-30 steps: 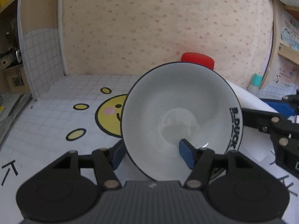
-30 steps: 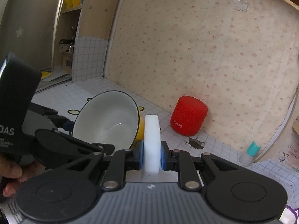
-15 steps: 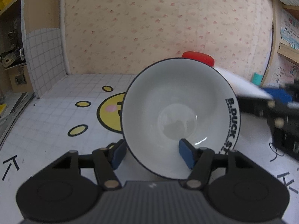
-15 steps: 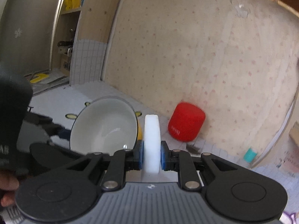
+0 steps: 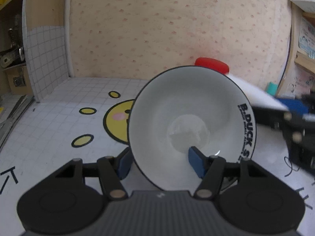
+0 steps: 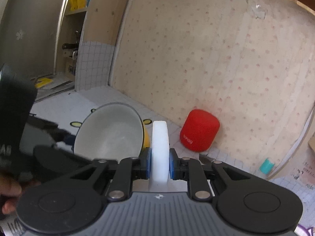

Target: Clean bowl

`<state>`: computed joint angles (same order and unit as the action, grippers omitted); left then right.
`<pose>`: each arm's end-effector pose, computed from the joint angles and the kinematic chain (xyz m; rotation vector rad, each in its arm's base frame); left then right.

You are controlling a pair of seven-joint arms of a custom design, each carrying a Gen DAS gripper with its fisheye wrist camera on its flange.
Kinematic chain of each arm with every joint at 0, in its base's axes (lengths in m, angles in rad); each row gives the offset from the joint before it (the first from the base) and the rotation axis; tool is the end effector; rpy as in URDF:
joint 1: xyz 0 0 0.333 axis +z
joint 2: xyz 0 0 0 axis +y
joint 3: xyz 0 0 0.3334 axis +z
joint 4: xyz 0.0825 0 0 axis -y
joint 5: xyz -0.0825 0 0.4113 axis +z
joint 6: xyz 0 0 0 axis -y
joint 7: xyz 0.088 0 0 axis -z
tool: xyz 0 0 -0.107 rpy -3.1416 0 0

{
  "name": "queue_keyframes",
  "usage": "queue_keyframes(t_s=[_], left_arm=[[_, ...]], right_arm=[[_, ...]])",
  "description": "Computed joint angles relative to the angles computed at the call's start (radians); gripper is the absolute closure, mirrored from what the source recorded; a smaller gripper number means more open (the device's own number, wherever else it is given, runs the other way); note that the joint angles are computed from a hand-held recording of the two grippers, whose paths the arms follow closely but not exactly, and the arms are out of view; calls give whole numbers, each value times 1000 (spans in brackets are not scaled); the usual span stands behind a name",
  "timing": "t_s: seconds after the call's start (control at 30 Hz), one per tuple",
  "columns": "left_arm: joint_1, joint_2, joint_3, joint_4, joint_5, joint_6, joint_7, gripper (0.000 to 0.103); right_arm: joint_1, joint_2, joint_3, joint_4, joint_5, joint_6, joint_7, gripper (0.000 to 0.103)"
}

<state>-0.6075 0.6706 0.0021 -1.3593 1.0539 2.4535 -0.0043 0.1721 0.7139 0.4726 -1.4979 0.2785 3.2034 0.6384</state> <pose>0.6586 -0.4564 0.3732 -1.8755 1.4417 -0.7658 0.7035 0.3673 0.3973 -2.0739 0.5969 -0.7163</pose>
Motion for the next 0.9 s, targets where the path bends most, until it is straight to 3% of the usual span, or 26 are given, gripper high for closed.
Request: queue_keyframes(t_s=[0.3,0.5,0.9], left_arm=[[-12,6,-2,11,-4,-38,-3,42],[-16,7,-2,14,-4,-51,-13,42],[-24,22,-3,38,-8,-75,-9,42]], right_arm=[[20,10,-17,28,-5,-1,12,86],[2,18,14,32,-17,15,1,86],[-9,10,19,16,-25,12,17,86]])
